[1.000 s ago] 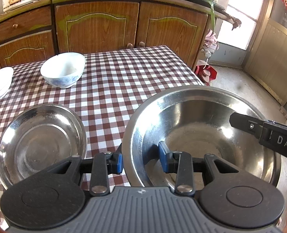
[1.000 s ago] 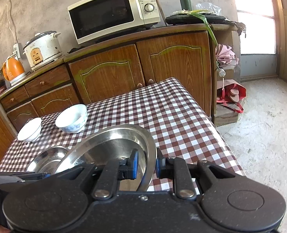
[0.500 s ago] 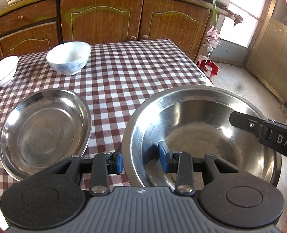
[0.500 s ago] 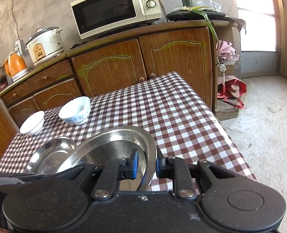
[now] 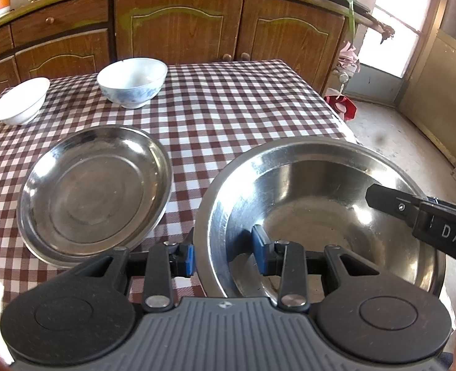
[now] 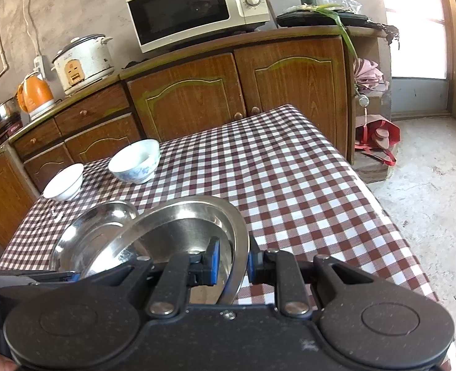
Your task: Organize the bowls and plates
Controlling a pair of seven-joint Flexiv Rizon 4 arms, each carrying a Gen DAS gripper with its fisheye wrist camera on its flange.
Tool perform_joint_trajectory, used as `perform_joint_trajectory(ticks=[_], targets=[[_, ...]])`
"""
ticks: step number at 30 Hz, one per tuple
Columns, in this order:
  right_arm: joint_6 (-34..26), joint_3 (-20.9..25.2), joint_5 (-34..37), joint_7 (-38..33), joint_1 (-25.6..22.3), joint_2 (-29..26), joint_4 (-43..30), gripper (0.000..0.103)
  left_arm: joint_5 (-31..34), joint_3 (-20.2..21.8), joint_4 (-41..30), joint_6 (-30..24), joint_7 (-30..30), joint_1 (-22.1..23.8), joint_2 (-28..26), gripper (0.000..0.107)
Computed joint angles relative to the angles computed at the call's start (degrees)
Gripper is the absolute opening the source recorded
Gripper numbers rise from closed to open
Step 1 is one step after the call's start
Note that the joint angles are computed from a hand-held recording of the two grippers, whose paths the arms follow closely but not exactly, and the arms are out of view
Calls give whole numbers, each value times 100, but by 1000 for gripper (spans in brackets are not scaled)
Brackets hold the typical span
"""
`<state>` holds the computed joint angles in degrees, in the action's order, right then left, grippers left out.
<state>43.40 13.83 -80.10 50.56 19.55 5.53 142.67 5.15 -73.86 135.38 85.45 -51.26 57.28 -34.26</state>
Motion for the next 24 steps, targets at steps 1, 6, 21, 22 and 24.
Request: perform_joint_trajectory(ticks=[1,6,21,22,24], targets=[[-16,10,-2,8,13,-23,-19,23,7,-6,5,13,7,22,-1,37],[-53,21,-26,39,85,-136,-123,23,27,1,14,60,1,90,-12,37],[-25,-27,-193,147,258,-476,-412,23,77,65,58,150,-4,299,-13,38],[-22,-30,-204,144,269,-497,-431,23,83,63,58,157,5,320,-22,38],[-15,-39,-223,136,288,-535,-469,23,95,63,60,168,24,353,-39,38]])
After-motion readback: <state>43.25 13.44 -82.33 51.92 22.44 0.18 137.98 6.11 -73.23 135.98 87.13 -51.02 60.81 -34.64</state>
